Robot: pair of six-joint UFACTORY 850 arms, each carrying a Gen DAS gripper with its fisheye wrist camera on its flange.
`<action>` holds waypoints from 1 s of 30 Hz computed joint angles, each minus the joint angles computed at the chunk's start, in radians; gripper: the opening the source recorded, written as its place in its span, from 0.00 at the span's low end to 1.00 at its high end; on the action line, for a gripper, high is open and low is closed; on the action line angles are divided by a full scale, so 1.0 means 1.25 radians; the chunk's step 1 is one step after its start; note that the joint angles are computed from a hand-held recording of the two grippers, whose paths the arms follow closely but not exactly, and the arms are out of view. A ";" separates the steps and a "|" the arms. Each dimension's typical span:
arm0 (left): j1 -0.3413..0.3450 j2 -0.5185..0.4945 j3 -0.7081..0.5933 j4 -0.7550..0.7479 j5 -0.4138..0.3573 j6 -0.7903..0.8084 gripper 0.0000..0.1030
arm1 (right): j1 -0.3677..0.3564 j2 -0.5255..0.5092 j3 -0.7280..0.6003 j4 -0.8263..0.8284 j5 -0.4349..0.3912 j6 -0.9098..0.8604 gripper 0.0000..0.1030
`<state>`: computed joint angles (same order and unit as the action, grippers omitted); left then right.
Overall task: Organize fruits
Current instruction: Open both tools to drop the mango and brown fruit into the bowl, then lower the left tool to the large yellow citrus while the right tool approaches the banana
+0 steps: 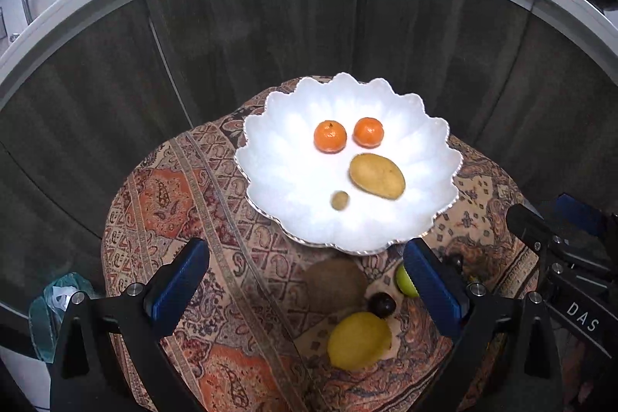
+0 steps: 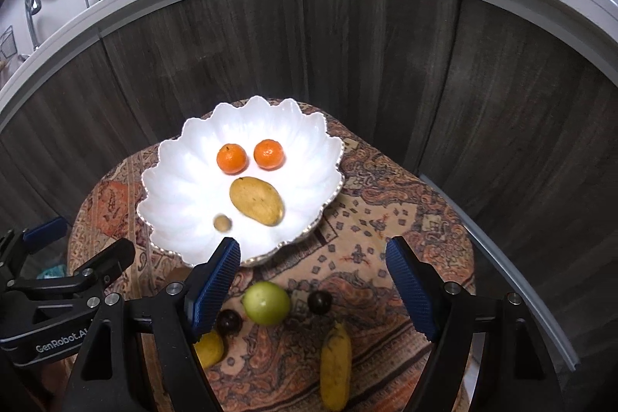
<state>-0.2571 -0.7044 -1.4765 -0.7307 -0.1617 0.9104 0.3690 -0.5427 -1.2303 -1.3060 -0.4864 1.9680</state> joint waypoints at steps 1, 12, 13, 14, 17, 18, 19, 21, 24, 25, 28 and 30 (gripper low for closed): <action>-0.001 0.005 0.008 -0.019 0.001 0.021 0.99 | 0.001 0.003 0.006 -0.003 -0.002 0.005 0.76; -0.004 0.026 0.058 -0.125 0.000 0.146 0.99 | 0.004 0.024 0.052 -0.007 0.003 0.041 0.76; -0.004 0.026 0.060 -0.121 -0.001 0.143 0.99 | 0.005 0.025 0.055 -0.007 0.004 0.043 0.76; -0.004 0.026 0.063 -0.116 -0.002 0.139 0.99 | 0.006 0.025 0.057 -0.007 0.005 0.045 0.76; -0.004 0.025 0.070 -0.113 -0.003 0.140 0.99 | 0.007 0.023 0.065 -0.004 0.008 0.049 0.76; -0.004 0.024 0.072 -0.108 -0.004 0.136 0.99 | 0.008 0.022 0.066 -0.002 0.008 0.048 0.76; -0.004 0.023 0.074 -0.102 -0.005 0.131 0.99 | 0.009 0.020 0.068 0.001 0.008 0.046 0.76; -0.004 0.021 0.078 -0.095 -0.005 0.125 0.99 | 0.010 0.016 0.070 0.011 0.009 0.040 0.76; -0.004 0.017 0.083 -0.089 -0.010 0.121 0.99 | 0.012 0.010 0.074 0.021 0.009 0.038 0.76; -0.004 0.016 0.086 -0.087 -0.012 0.122 0.99 | 0.013 0.006 0.076 0.028 0.011 0.033 0.76; -0.004 0.012 0.094 -0.091 -0.013 0.132 0.99 | 0.014 -0.003 0.080 0.043 0.020 0.025 0.76; -0.004 0.009 0.099 -0.095 -0.011 0.141 0.99 | 0.015 -0.010 0.083 0.052 0.023 0.020 0.76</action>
<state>-0.2626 -0.6934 -1.3526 -0.8492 -0.1759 1.0862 0.3882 -0.5550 -1.1261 -1.2407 -0.4574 1.9936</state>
